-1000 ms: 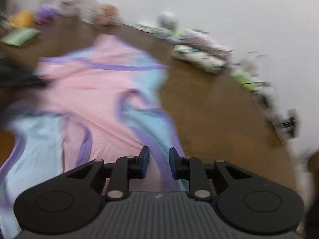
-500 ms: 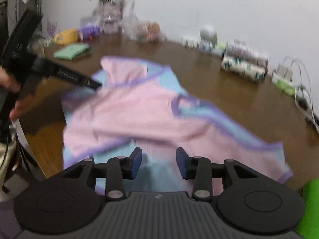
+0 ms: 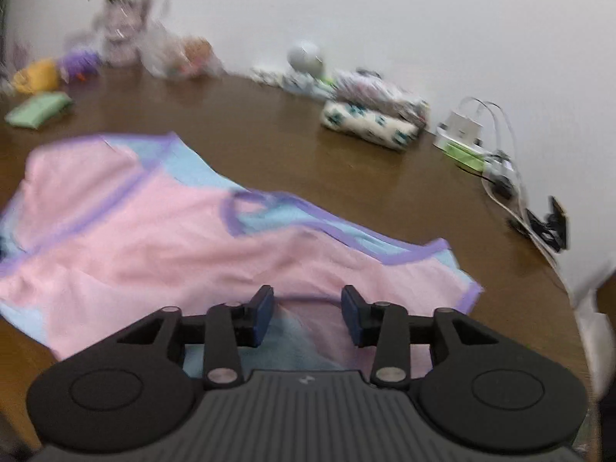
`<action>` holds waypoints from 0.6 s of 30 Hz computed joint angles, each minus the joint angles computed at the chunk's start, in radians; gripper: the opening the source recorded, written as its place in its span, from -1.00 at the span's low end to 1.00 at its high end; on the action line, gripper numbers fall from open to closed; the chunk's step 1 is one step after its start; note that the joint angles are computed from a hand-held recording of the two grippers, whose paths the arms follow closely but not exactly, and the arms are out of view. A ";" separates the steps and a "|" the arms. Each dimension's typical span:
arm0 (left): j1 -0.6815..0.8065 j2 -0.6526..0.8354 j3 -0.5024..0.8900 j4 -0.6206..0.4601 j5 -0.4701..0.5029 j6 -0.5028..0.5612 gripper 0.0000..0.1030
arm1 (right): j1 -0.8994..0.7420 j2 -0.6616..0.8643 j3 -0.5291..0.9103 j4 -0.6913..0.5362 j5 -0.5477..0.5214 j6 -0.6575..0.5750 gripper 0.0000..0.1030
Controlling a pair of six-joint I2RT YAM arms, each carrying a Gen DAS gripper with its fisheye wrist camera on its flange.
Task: Fold clothes
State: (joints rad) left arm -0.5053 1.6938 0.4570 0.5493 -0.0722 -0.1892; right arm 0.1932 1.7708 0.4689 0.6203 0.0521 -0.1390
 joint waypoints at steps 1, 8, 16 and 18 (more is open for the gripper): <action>0.019 0.008 0.003 0.018 0.020 -0.003 -0.37 | -0.003 -0.015 -0.013 0.007 -0.041 0.004 -0.13; 0.085 0.073 0.053 0.051 0.209 0.022 -0.33 | 0.040 -0.048 -0.090 0.032 -0.072 0.025 -0.06; 0.159 0.069 -0.106 0.325 0.511 0.166 0.48 | -0.049 -0.221 -0.223 0.033 -0.320 0.021 0.01; 0.173 0.083 -0.122 0.337 0.531 0.200 0.48 | -0.074 -0.236 -0.248 0.030 -0.397 0.007 0.10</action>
